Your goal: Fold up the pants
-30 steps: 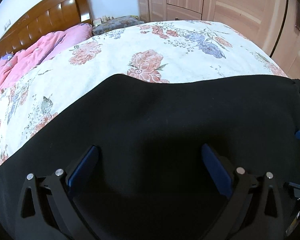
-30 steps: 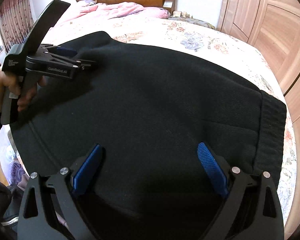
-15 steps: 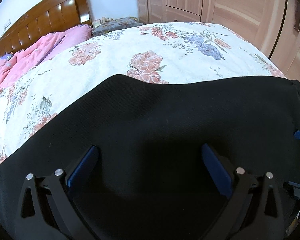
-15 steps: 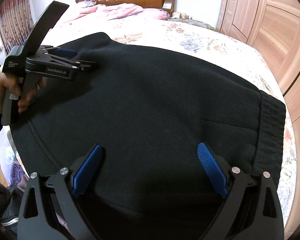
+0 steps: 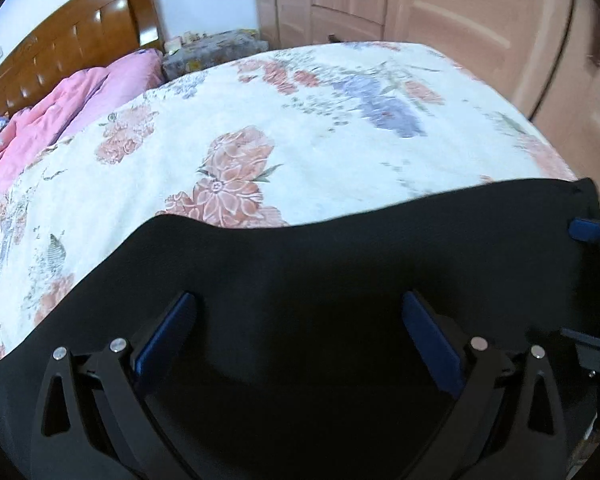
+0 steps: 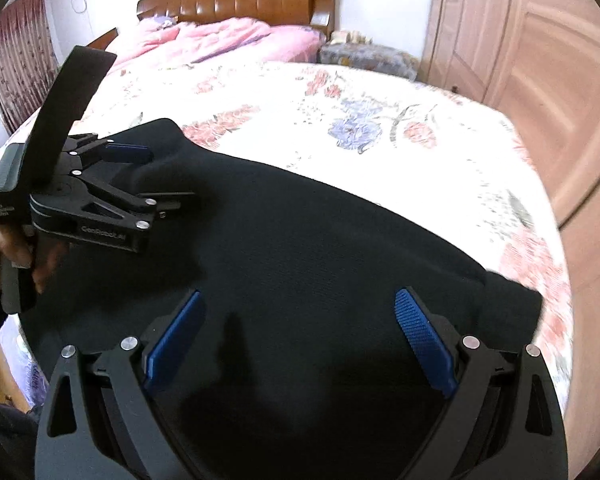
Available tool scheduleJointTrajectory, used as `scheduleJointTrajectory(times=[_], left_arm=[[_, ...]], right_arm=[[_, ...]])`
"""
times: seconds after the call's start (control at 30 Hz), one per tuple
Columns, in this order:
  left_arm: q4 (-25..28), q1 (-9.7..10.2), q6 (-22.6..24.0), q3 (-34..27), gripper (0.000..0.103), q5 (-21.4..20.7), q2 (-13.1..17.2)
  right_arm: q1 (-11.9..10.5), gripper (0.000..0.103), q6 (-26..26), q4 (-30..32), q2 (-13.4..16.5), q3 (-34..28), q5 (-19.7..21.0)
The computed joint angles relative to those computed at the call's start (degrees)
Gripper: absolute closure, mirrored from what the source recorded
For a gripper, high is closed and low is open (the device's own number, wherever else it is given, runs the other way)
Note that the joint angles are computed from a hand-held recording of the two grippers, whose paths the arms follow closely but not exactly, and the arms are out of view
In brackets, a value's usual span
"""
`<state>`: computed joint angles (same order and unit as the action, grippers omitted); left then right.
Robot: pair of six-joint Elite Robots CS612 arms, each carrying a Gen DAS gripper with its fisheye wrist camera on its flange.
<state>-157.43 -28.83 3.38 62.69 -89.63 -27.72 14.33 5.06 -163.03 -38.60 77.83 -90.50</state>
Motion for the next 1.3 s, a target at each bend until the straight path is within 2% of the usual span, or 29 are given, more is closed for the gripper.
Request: scheduleJointTrajectory(times=[0.07,0.13,0.17,0.23,0.33,0.4,0.47,0.53,0.63,0.7,0.77,0.83,0.9,0.97,1.07,1.13,1.17,1.2,1.23,1.3], left_arm=[[-2.0,0.29,-0.8,-0.3,0.001,-0.8,0.6],[-2.3,0.04,-0.4,-0.3,0.001,0.3,0.7],[-2.5,0.02,-0.6,-0.3,0.001,0.4,0.7],[-2.9,0.05,-0.9,-0.5,0.001,0.4,1.0],[-3.4,0.13,-0.8,-0.2,0.001,0.1,0.9],[-4.7,0.2,-0.3,1.1,0.001,0.3,0.0],[-10.3,0.37,-0.1,5.2,0.001,3.2,-1.9],[-12.5,1.67,-1.2,8.5,0.001,2.0,-3.9],[-13.0,4.55,-6.6,12.9,0.001,0.6,-6.4],[-14.1,6.34,-9.4,15.3,0.001,0.7,-7.4],[-13.9,8.0,-11.0,17.2,0.001,4.9,-8.3],[-13.9,9.42,-12.7,18.3,0.001,8.1,-8.9],[-14.3,11.09,-15.5,18.9,0.001,8.8,-9.4],[-14.3,12.61,-17.5,18.9,0.001,9.7,-9.7],[-7.6,13.94,-20.2,16.9,0.001,14.5,-9.3],[-5.2,15.29,-20.6,16.1,0.001,12.9,-8.8],[-2.8,15.48,-20.4,15.3,0.001,13.4,-8.4],[-2.4,15.77,-19.6,15.1,0.001,14.0,-7.8],[-4.3,16.36,-19.5,15.4,0.001,12.3,-7.6],[-5.7,17.58,-21.6,15.5,0.001,7.8,-7.3]], right_arm=[[-0.2,0.009,-1.7,3.2,0.6,-1.0,0.2],[0.2,0.009,-4.8,4.6,0.3,-0.5,-2.9],[0.1,0.009,-4.4,4.4,0.1,-0.1,-3.0],[-1.0,0.009,-2.7,2.2,-0.4,1.8,-0.2],[-1.0,0.009,-1.8,1.2,-0.8,2.9,-1.2],[-0.1,0.009,-1.5,3.9,-0.8,1.8,-4.3],[1.4,0.008,-0.8,5.7,-1.2,1.1,-10.0],[2.3,0.007,0.4,1.6,-1.8,2.1,-12.3],[2.8,0.007,0.6,-2.8,-2.0,2.5,-6.0],[3.9,0.007,-0.2,-3.4,-0.6,0.0,-4.7],[4.6,0.007,-1.3,-1.3,0.9,-3.1,-2.4],[5.8,0.007,-2.9,2.6,3.4,-8.3,-1.0],[6.8,0.007,-5.5,5.5,6.4,-14.3,2.9],[7.5,0.005,-5.4,9.5,9.6,-20.9,6.3],[9.1,0.005,-5.6,18.7,15.4,-32.9,6.3],[10.0,0.005,-7.8,23.6,18.5,-39.0,6.2],[10.4,0.005,-8.6,26.2,19.2,-40.6,5.5],[11.0,0.005,-9.7,29.1,20.4,-42.6,3.4],[11.4,0.005,-11.2,29.6,20.6,-42.5,1.4],[10.8,0.004,-12.6,27.2,18.3,-37.8,2.9]])
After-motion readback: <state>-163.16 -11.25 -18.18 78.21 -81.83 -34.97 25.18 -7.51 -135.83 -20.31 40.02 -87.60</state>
